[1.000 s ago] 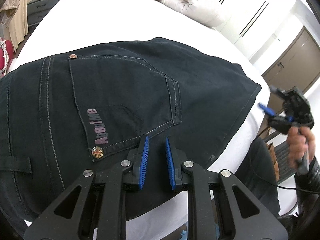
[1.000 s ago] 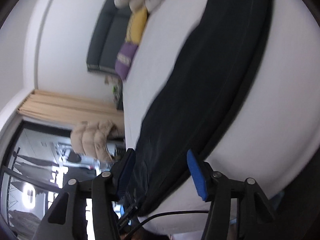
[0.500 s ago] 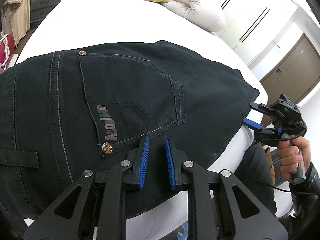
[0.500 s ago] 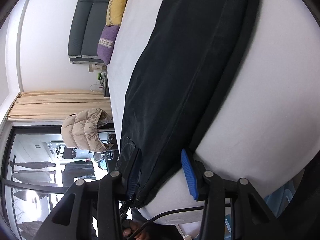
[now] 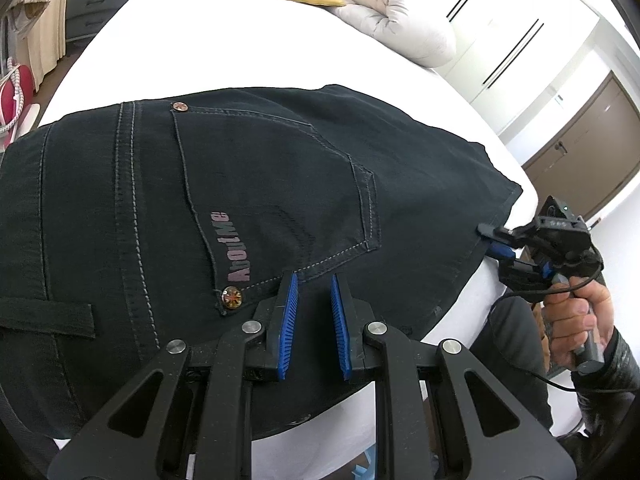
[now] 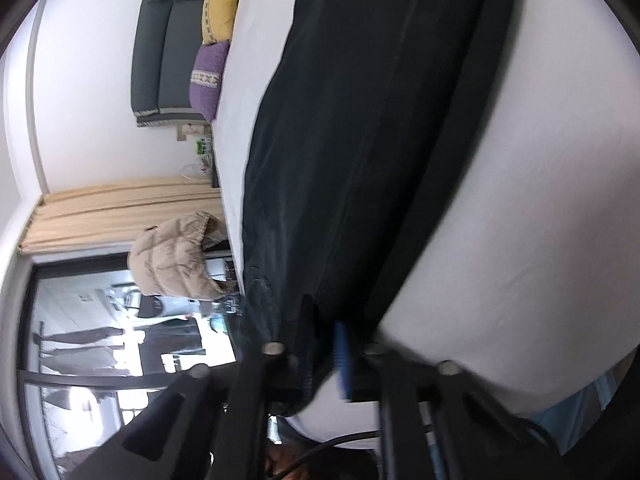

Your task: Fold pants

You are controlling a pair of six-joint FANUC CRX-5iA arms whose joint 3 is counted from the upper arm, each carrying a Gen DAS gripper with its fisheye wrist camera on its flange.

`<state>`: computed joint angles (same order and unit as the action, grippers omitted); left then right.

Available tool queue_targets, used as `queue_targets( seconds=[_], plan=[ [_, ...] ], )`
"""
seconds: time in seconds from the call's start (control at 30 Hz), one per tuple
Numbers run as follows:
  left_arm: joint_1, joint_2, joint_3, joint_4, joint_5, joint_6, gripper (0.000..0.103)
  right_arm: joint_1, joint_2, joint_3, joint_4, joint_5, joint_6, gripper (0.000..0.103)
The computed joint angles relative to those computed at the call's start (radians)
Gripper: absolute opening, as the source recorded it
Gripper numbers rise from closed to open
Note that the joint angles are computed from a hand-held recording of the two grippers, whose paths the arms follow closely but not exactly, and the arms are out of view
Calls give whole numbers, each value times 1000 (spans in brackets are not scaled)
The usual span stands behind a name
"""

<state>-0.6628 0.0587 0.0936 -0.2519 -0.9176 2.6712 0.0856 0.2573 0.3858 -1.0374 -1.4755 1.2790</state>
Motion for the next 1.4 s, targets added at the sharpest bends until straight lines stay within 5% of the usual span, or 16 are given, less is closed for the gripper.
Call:
queue_targets(
  seconds=[0.33, 0.67, 0.8, 1.4],
  plan=[
    [1, 1, 5, -5, -21, -3, 17, 21, -51, -61, 34, 52, 34, 5],
    [3, 3, 7, 2, -48, -24, 17, -32, 9, -6, -43, 50, 46, 11],
    [4, 10, 17, 7, -56, -31, 17, -58, 27, 15, -4, 102, 20, 1],
    [10, 12, 15, 15, -48, -43, 17, -93, 35, 27, 23, 127, 75, 1]
  ],
)
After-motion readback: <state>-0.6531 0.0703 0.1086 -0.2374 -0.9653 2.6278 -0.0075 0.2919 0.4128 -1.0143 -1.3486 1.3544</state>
